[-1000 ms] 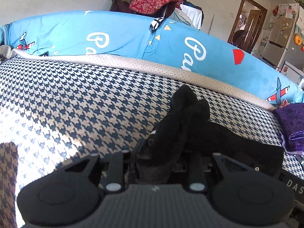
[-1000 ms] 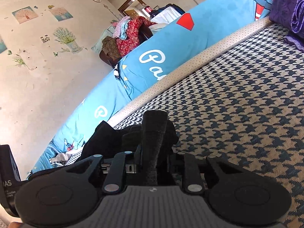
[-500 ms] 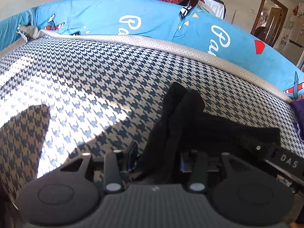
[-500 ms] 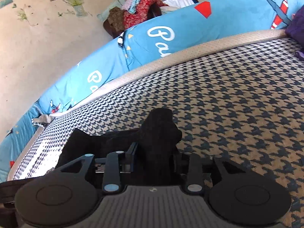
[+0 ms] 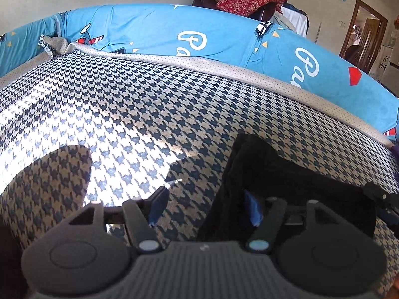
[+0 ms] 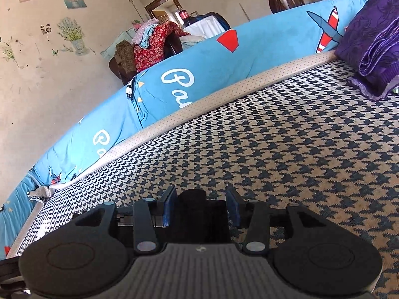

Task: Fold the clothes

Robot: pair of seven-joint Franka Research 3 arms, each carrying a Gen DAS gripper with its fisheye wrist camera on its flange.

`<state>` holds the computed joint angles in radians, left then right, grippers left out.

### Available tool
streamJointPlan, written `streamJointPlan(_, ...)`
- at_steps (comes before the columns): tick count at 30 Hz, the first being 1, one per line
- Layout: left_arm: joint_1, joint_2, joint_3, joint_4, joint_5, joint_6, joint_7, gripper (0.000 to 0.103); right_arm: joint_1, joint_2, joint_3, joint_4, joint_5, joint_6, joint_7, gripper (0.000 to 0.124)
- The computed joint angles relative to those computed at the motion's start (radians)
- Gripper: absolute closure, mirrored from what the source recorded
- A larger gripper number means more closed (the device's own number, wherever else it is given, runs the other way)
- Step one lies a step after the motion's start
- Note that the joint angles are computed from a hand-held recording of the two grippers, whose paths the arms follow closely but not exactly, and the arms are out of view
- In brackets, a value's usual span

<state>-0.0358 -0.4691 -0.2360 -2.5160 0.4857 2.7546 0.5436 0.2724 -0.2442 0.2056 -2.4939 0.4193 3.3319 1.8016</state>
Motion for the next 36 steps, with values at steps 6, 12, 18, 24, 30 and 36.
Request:
streamJointPlan(6,0.003,0.024,0.002,0.003,0.001,0.008,-0.009,0.037,-0.134,-0.017,0.139,-0.007,0.007,0.029,-0.013,0.081)
streamJointPlan(12,0.009,0.047,0.002,0.006,0.013,0.026,-0.012,0.032,0.04,-0.019,0.0,-0.025,-0.061,0.133,-0.062,0.08)
streamJointPlan(18,0.007,0.052,0.013,-0.006,0.01,0.042,-0.009,0.024,0.282,-0.005,-0.228,-0.018,-0.249,0.09,-0.002,0.08)
streamJointPlan(24,-0.01,0.055,0.034,-0.013,-0.038,0.052,0.017,0.019,0.33,0.035,-0.267,0.032,-0.153,-0.085,-0.041,0.074)
streamJointPlan(30,-0.026,0.051,0.047,-0.011,-0.088,0.039,0.043,0.017,0.649,0.041,-0.554,0.045,0.057,-0.07,-0.178,0.069)
streamJointPlan(36,-0.012,0.026,0.012,0.014,-0.06,-0.011,0.043,0.017,0.398,0.059,-0.301,0.052,0.025,-0.09,-0.207,0.058)
